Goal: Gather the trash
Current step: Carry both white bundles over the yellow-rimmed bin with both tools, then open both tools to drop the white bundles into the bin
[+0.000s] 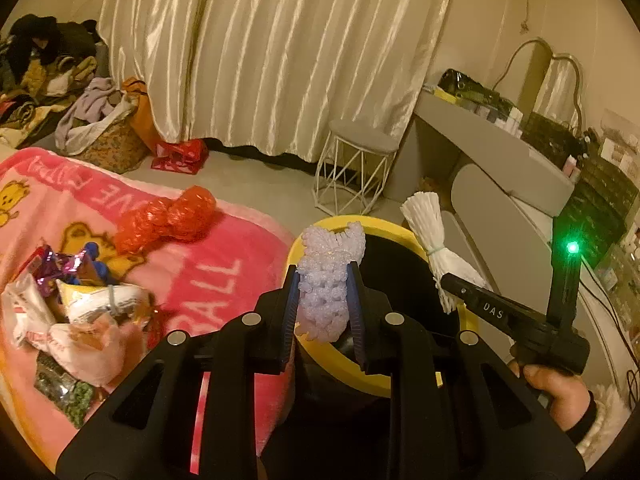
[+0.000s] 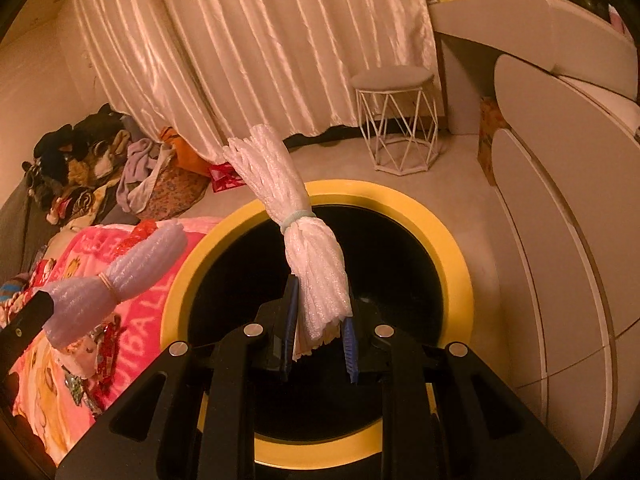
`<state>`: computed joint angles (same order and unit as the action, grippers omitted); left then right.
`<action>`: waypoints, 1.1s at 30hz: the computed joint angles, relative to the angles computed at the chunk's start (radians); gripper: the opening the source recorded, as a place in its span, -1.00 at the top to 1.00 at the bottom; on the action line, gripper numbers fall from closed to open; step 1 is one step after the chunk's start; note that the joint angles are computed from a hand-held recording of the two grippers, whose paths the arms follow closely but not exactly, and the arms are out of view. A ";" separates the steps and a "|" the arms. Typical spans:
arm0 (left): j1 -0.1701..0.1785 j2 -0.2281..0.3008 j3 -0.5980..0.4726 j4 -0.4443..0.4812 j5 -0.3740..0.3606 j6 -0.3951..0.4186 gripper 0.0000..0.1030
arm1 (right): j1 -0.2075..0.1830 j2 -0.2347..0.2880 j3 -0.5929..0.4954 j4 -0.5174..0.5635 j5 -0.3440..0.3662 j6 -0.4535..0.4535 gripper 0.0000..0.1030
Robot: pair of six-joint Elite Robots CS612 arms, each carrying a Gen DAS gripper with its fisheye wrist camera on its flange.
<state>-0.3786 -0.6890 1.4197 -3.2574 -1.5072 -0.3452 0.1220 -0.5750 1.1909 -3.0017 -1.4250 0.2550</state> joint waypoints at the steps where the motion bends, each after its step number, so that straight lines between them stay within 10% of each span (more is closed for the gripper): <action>1: -0.001 0.003 -0.006 0.008 -0.001 0.002 0.66 | -0.001 0.000 0.001 0.002 0.001 0.002 0.63; 17: -0.003 0.070 -0.129 0.148 -0.052 0.010 0.57 | -0.014 0.005 -0.009 0.042 0.025 0.033 0.46; 21: 0.002 0.073 -0.123 0.120 -0.051 -0.023 -0.43 | -0.003 0.002 -0.008 0.037 -0.024 0.012 -0.09; 25: 0.003 0.060 -0.098 0.088 -0.016 -0.046 -0.76 | 0.016 -0.001 0.000 -0.007 -0.083 -0.058 -0.29; 33: 0.008 0.021 -0.028 0.016 0.040 -0.079 -0.78 | 0.036 -0.007 0.008 -0.046 -0.078 -0.128 -0.37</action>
<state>-0.3704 -0.6676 1.3913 -3.2411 -1.4667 -0.4239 0.1583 -0.5825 1.1991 -3.0478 -1.5025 0.1267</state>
